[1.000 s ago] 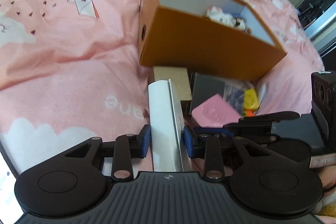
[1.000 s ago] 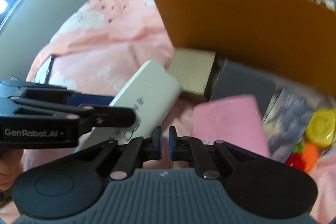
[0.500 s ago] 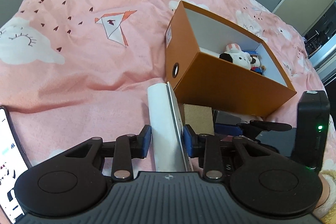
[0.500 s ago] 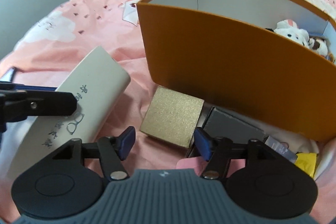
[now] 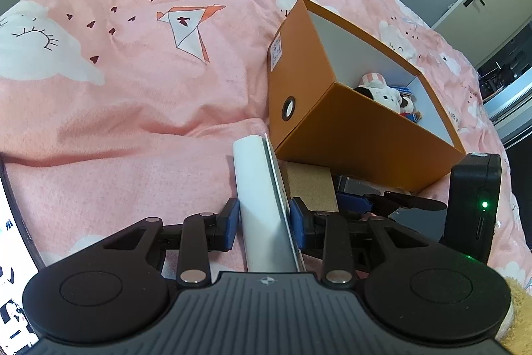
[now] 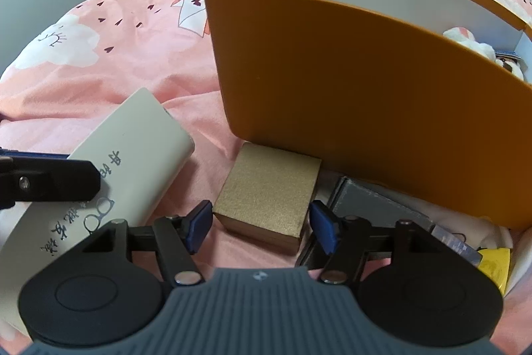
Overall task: Organize objects
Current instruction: 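Grasp tan cardboard cube with right tool while left tool lifts power bank, then carry power bank and tan cube over the orange box with both tools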
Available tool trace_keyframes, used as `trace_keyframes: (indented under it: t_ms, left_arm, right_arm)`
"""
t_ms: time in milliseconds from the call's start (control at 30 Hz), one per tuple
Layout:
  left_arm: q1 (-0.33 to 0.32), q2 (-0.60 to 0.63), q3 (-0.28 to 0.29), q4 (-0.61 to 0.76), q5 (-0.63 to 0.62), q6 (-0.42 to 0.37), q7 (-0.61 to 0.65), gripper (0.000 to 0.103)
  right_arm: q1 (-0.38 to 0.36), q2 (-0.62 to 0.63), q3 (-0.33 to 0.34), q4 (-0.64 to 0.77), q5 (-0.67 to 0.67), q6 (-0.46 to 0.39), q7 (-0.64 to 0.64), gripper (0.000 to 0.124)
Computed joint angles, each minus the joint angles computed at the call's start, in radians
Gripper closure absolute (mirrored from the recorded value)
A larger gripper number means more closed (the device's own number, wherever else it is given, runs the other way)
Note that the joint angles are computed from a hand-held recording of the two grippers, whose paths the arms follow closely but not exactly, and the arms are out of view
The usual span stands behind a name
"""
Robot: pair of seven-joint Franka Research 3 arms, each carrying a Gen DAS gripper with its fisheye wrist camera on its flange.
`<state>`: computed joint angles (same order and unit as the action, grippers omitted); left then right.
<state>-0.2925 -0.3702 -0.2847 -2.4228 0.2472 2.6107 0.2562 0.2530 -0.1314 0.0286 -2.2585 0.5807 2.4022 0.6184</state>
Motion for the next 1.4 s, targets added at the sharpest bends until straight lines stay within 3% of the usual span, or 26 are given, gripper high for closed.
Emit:
trace_keyframes:
  t_ms: [367, 633, 933, 1200, 1400]
  left_arm:
    - [0.023, -0.028, -0.044, 0.016, 0.096, 0.017, -0.079, 0.069]
    - [0.041, -0.005, -0.079, 0.11, 0.212, -0.02, -0.109, 0.07]
    - [0.053, 0.125, -0.056, 0.303, 0.322, 0.004, -0.014, 0.07]
    - [0.053, 0.342, 0.008, 0.553, 0.329, 0.0, 0.132, 0.07]
    - [0.05, 0.52, 0.056, 0.652, 0.172, -0.002, 0.252, 0.07]
  right_arm:
    - [-0.026, -0.098, -0.062, -0.008, 0.132, -0.111, -0.118, 0.06]
    - [-0.066, -0.134, -0.107, 0.045, 0.236, -0.209, -0.157, 0.061]
    - [-0.11, -0.074, -0.133, 0.176, 0.343, -0.298, -0.172, 0.061]
    - [-0.133, 0.056, -0.097, 0.368, 0.383, -0.224, -0.144, 0.061]
    - [-0.147, 0.217, -0.05, 0.48, 0.31, -0.139, -0.035, 0.061]
